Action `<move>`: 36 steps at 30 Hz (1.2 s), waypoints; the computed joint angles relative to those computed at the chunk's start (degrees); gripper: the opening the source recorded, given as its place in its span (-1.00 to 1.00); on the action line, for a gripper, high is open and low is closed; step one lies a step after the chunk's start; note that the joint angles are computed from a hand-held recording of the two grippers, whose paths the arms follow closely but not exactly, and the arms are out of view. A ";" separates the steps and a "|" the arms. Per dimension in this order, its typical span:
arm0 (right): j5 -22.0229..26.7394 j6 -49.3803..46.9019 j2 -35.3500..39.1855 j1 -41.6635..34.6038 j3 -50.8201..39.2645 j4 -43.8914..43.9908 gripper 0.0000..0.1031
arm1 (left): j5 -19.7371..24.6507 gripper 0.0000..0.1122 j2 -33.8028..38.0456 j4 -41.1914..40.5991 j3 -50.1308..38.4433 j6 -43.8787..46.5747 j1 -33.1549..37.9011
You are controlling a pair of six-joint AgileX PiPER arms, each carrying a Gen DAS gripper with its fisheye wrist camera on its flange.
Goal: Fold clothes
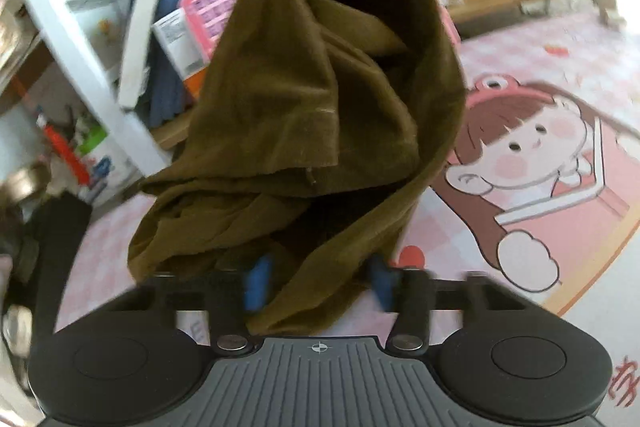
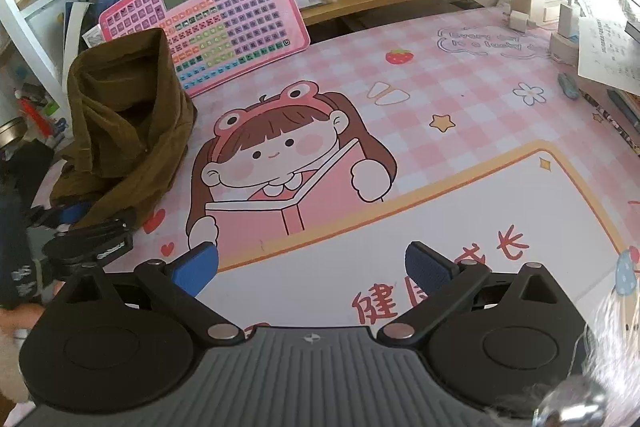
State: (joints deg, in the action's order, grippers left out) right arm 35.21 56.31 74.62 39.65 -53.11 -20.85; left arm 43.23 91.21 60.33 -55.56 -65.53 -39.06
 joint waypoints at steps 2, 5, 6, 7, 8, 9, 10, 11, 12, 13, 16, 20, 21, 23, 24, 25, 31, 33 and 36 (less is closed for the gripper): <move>-0.17 0.65 -0.56 0.19 0.36 -0.53 0.96 | -2.76 -0.91 -3.54 -3.62 -0.10 0.47 0.40; -0.65 0.77 -1.45 -0.42 1.12 -0.36 0.96 | -6.88 -0.93 -8.75 -9.53 -0.60 1.30 0.97; -0.82 0.60 -1.61 -0.89 1.38 -0.02 0.96 | -9.36 -0.93 -11.64 -11.31 -0.62 1.06 0.93; -1.04 0.20 -1.67 -1.43 1.53 0.47 0.96 | -11.76 -0.93 -14.30 -13.07 -0.83 0.71 0.85; -1.27 -0.31 -1.70 -1.99 1.64 1.03 0.96 | -14.10 -0.93 -16.71 -14.76 -1.23 0.16 0.71; -1.54 -0.83 -1.74 -2.53 1.71 1.65 0.96 | -16.38 -0.93 -18.88 -16.31 -1.81 -0.60 0.52; -1.95 -1.69 -1.82 -3.16 1.76 2.56 0.96 | -18.43 -0.93 -20.68 -16.05 -2.32 -3.08 0.00; -2.38 -2.58 -1.97 -3.70 1.84 3.30 0.96 | -19.19 -0.93 -21.83 -13.49 -2.61 -7.02 -0.78; -2.80 -3.47 -2.16 -4.19 1.92 3.98 0.96 | -17.77 -0.92 -22.38 -9.66 -2.69 -11.61 -1.73; -3.49 -4.73 -2.46 -4.79 2.17 4.95 0.96 | -16.23 -0.92 -22.89 -6.14 -2.79 -15.85 -2.71; -4.91 -10.10 -3.21 -6.79 2.85 9.08 0.96 | -9.23 -0.92 -23.05 -4.21 -2.99 -20.66 -4.03; -5.58 -21.02 -3.82 -9.92 4.15 18.37 0.96 | -1.18 -0.86 -21.31 -14.57 1.78 -18.69 -0.70; -5.50 -23.70 -3.92 -10.45 4.44 20.43 0.96 | -0.01 -0.83 -21.29 -15.25 3.78 -19.92 -0.53; -5.28 -29.85 -4.01 -11.36 4.78 24.76 0.96 | 0.59 -0.69 -23.25 -12.26 8.48 -25.99 -3.36; -5.19 -33.13 -4.04 -11.72 4.88 26.94 0.96 | 1.59 -0.50 -24.19 -11.03 9.80 -28.46 -5.34; -5.14 -36.46 -4.15 -11.88 5.00 29.00 0.96 | 2.61 -0.37 -25.13 -10.23 10.61 -30.10 -7.10; -4.59 -53.09 -4.57 -11.69 5.17 37.63 0.95 | 10.61 0.03 -26.64 -10.17 12.15 -36.06 -15.72; -4.31 -56.98 -4.71 -11.32 5.04 38.50 0.93 | 13.70 0.03 -26.89 -11.16 12.51 -37.80 -18.63; -3.46 -61.53 -6.03 -12.00 5.41 39.10 0.91 | 20.11 0.05 -25.62 -10.71 11.78 -38.57 -24.67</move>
